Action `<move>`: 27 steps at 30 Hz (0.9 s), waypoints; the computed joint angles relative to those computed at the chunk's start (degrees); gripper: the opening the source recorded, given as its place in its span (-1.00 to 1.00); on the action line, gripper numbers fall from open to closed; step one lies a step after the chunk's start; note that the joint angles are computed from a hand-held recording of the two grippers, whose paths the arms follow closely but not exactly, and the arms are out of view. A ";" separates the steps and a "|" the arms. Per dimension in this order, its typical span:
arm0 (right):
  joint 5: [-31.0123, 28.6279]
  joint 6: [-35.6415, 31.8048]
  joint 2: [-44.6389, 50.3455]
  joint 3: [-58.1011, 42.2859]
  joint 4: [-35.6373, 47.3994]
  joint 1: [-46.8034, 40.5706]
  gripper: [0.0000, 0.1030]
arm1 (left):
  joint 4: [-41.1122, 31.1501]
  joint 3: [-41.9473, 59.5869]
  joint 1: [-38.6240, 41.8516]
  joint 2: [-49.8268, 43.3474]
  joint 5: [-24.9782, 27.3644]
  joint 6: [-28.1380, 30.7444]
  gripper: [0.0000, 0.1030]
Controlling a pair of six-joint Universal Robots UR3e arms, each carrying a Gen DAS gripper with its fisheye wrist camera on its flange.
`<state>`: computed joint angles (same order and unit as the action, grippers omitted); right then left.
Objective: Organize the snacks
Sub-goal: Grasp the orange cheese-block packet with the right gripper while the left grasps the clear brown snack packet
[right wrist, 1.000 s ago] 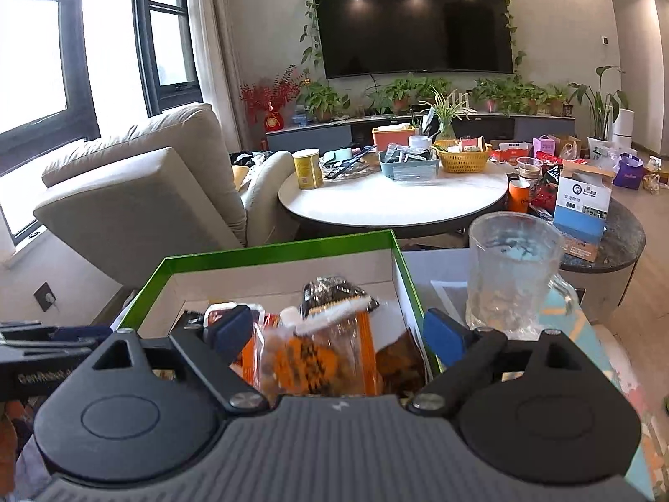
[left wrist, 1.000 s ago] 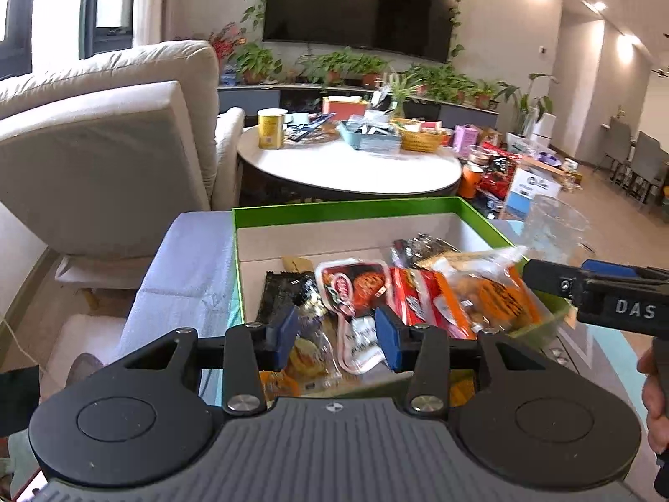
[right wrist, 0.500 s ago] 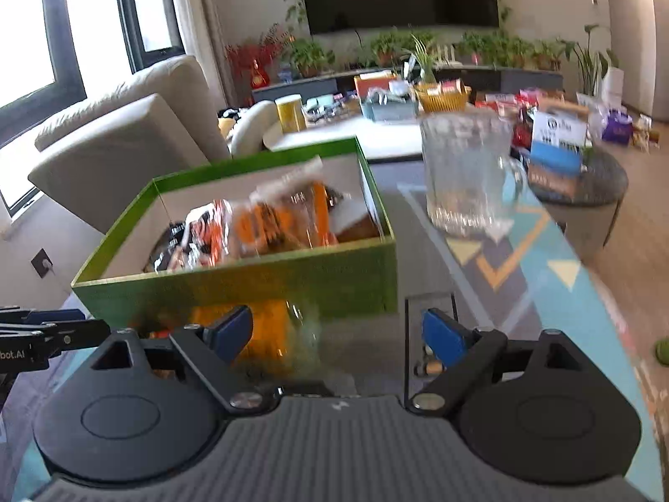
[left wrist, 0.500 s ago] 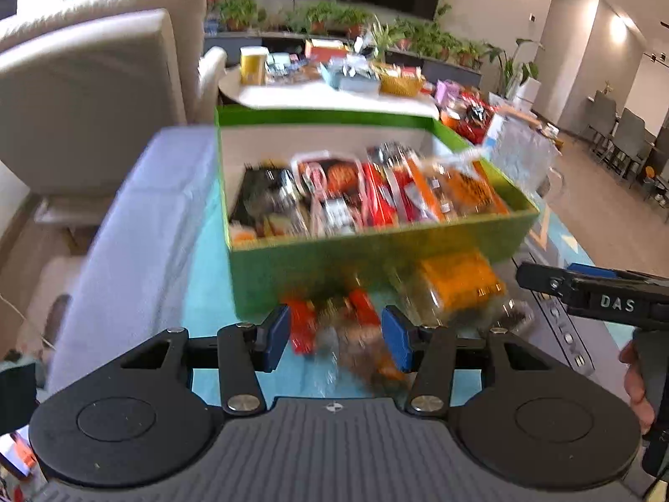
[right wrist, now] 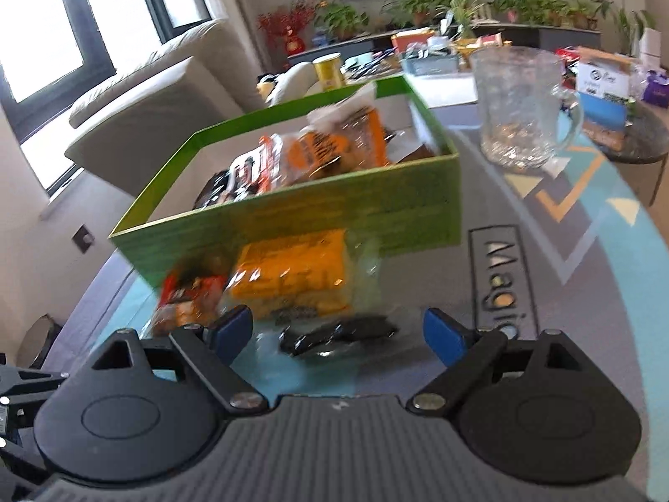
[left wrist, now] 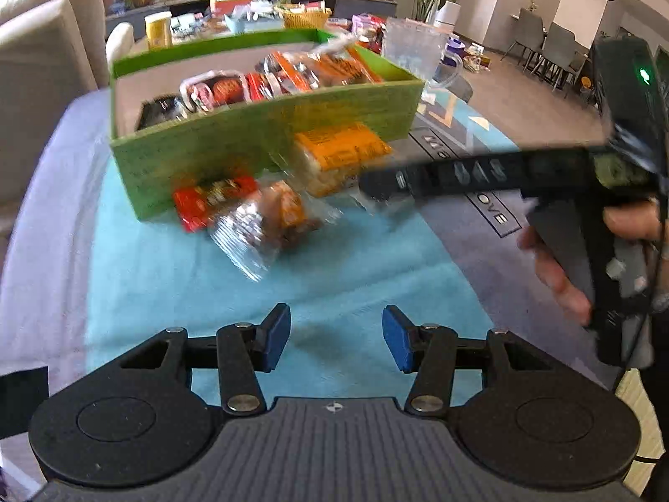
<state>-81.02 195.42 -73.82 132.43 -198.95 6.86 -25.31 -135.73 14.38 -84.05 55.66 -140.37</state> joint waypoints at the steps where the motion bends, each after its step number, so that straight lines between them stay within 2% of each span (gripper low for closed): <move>1: 2.54 -0.86 -1.02 0.81 0.72 -0.57 0.28 | 2.26 -0.44 0.20 0.21 0.47 -0.70 -0.10; 5: 11.99 -5.62 -6.11 5.01 3.54 -2.55 0.28 | 10.34 1.10 0.32 -2.51 2.57 -3.75 -0.10; 7: 10.86 -8.38 -8.23 6.93 2.83 -1.54 0.27 | 16.26 2.03 0.39 -5.65 2.19 -3.51 -0.10; 9: 5.88 -10.29 -9.05 7.37 1.53 0.55 0.27 | 18.64 5.16 0.12 -9.58 0.19 -1.55 -0.10; 13: -1.01 -8.47 -9.42 7.02 2.22 0.88 0.28 | 15.20 9.48 -1.22 -13.49 -3.11 3.09 -0.10; 17: 1.46 -6.27 -9.98 9.47 0.57 -3.35 0.28 | 17.60 10.96 -4.90 -17.64 2.88 1.09 -0.10; 20: 1.72 -6.33 -9.46 10.16 -1.36 -3.96 0.28 | 21.18 5.07 -2.78 -15.04 1.18 3.22 -0.12; 21: 1.82 -6.17 -8.91 10.10 -2.30 -3.97 0.28 | 21.05 3.16 -1.65 -13.36 0.32 3.83 -0.25; 22: 1.98 -5.73 -8.13 9.67 -3.26 -3.85 0.28 | 20.48 1.48 -0.50 -11.61 -0.52 4.58 -0.46; 23: 1.97 -5.11 -7.06 8.66 -4.01 -3.52 0.28 | 18.65 0.30 0.61 -9.41 -1.26 5.36 -0.53; 25: -0.12 -2.80 -3.43 5.53 -6.73 -1.16 0.28 | 13.67 -0.79 2.67 -5.89 -2.77 5.79 -0.54; 27: -3.80 -1.14 0.57 1.46 -8.40 2.07 0.28 | 11.70 -1.43 3.82 -4.38 -3.45 4.95 -0.55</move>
<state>-84.82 194.28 -73.24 133.90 -207.35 8.93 -13.61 -137.16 18.21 -88.43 52.21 -135.41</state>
